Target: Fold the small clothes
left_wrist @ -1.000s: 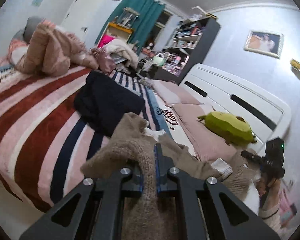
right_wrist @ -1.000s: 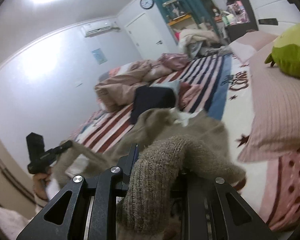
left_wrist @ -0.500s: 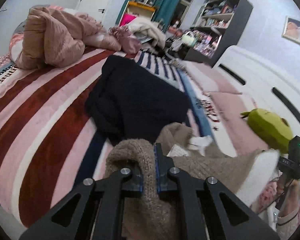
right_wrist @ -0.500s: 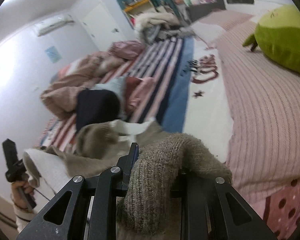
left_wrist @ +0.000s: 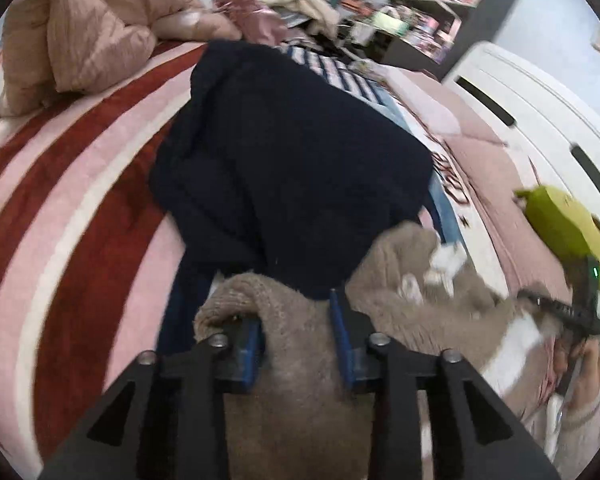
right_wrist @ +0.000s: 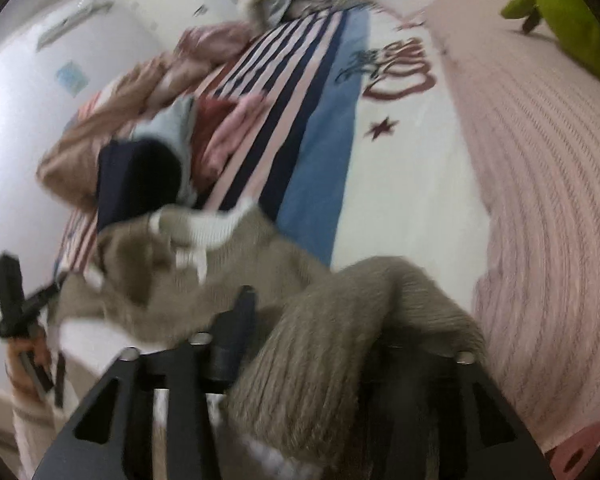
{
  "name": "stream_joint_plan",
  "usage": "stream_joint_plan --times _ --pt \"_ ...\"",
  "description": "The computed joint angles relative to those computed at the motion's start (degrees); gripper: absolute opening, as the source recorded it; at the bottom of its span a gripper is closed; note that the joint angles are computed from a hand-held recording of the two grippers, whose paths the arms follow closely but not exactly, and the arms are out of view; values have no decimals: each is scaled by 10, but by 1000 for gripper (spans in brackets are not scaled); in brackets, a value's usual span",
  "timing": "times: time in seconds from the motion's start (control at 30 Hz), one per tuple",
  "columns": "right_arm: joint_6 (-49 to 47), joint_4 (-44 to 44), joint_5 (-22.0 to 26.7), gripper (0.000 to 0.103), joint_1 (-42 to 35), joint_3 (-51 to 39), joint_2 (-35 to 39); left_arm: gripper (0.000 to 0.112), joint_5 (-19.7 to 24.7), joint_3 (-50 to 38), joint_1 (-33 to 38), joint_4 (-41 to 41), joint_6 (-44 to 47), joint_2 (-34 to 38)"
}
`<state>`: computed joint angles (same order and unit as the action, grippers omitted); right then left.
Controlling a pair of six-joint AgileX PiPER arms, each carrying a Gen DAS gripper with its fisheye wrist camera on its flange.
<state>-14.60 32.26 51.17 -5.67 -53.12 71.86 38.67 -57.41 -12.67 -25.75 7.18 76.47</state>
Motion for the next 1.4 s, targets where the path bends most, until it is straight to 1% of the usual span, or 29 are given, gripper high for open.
stream_joint_plan --times 0.07,0.1,0.13,0.17,0.23,0.3,0.33,0.4,0.43,0.47,0.5,0.53,0.6,0.7,0.77,0.83,0.9,0.93,0.97,1.0,1.03,1.07,1.13,1.2,1.23,1.3,1.33,1.37,1.4 --pt "-11 -20 21 53 0 16 -52 48 33 10 12 1 36 -50" --pt "-10 -35 27 59 7 20 -81 51 48 9 9 10 43 -66" --pt "-15 -49 40 71 9 23 -117 54 74 4 4 25 52 -89" --pt "-14 -60 49 77 11 20 -134 57 86 1 -3 40 46 -104" --pt "19 -112 74 77 33 5 -168 62 101 -7 -32 96 0 -135" --pt "57 -168 88 77 83 -13 -197 71 86 -6 -89 173 -47 -172" --pt "69 -189 93 78 115 -20 -213 79 81 -6 -105 190 -50 -183" --pt "109 -226 95 84 179 -30 -225 82 85 -16 -141 201 -40 -203" --pt "137 -250 97 91 222 -36 -227 83 90 -25 -159 204 -46 -207" --pt "160 -271 98 95 256 -38 -225 87 95 -33 -172 206 -51 -204" --pt "193 -304 98 95 299 -39 -222 89 99 -42 -192 217 -63 -197" --pt "235 -350 96 95 354 -38 -213 90 101 -45 -225 241 -80 -187" --pt "280 -395 83 95 411 -28 -190 94 104 -43 -297 326 -141 -165" --pt "334 -426 54 95 438 2 -160 95 102 -14 -384 447 -236 -105" --pt "395 -463 35 95 456 31 -140 95 91 5 -395 479 -281 -70" --pt "441 -506 21 94 475 54 -131 95 92 15 -409 540 -351 -34" --pt "471 -532 14 92 480 64 -134 94 80 19 -405 554 -365 -24" --pt "490 -545 16 78 479 62 -134 83 74 15 -396 547 -360 -23" --pt "513 -565 27 56 479 55 -133 62 72 4 -384 528 -342 -22" --pt "525 -580 34 44 477 48 -129 48 82 -14 -378 527 -337 -17" --pt "525 -587 36 25 470 40 -125 19 96 -32 -378 540 -341 -7" --pt "505 -582 30 16 449 25 -116 9 105 -50 -373 539 -332 1" --pt "473 -566 25 9 415 -7 -93 8 108 -91 -359 544 -316 23" --pt "457 -550 13 9 372 -51 -63 8 131 -155 -346 567 -321 63" --pt "452 -538 4 9 351 -70 -49 8 131 -191 -323 547 -309 86" --pt "440 -515 -15 9 307 -113 0 17 126 -249 -283 507 -297 125" --pt "428 -484 -19 9 278 -136 35 37 119 -275 -260 490 -306 146" --pt "415 -450 -18 10 256 -151 60 62 120 -297 -246 488 -325 166" --pt "397 -409 -17 10 231 -160 80 70 125 -311 -238 489 -344 179"
